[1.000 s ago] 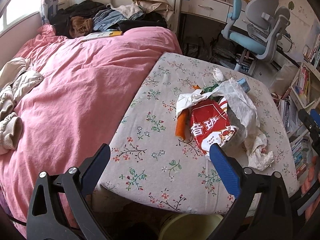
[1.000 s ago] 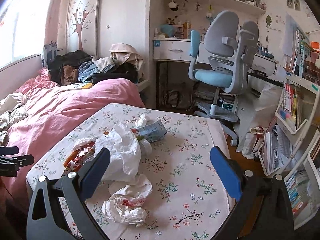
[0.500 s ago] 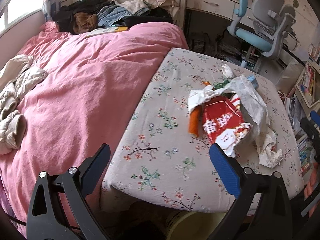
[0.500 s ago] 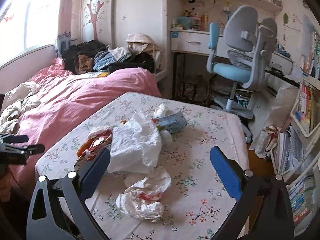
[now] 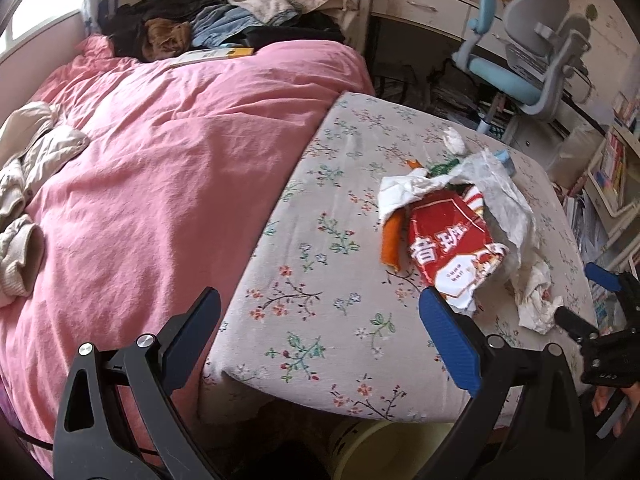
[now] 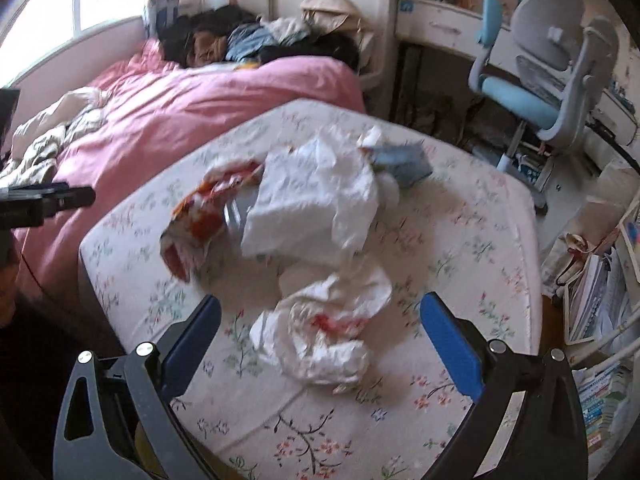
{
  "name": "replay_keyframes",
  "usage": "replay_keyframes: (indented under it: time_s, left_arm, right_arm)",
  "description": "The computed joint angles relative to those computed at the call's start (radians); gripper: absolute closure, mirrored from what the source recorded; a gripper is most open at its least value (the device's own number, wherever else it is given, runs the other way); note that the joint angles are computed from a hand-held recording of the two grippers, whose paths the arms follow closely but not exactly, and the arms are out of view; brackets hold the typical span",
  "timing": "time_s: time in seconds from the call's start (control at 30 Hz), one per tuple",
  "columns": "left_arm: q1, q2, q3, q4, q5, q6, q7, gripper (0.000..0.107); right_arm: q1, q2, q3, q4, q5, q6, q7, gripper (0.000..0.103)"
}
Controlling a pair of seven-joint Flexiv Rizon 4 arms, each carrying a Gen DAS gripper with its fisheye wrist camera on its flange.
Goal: Collect trash
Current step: 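Grasp the crumpled white tissue with the right tool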
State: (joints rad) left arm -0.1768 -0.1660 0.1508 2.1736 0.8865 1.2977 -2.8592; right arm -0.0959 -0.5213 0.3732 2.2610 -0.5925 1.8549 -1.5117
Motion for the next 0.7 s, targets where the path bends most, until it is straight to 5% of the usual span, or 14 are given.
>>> replay_keyframes:
  time_s: [0.17,0.47,0.7]
  left_arm:
    - [0.023,-0.029,-0.006,0.000,-0.059,0.034,0.053,0.011]
    - [0.035,-0.175,0.024,-0.124,-0.212,0.111,0.252,0.011]
    - [0.022,-0.311,0.016,-0.261,-0.353,0.063,0.470,0.011]
  right_arm:
    - [0.065,0.001,-0.045,0.005,0.025,-0.035,-0.029,0.030]
    - [0.090,-0.018,-0.031,-0.019,0.099,-0.111,-0.084,0.042]
    - [-0.060,-0.065,0.128,-0.080,0.167,-0.204,-0.150,0.059]
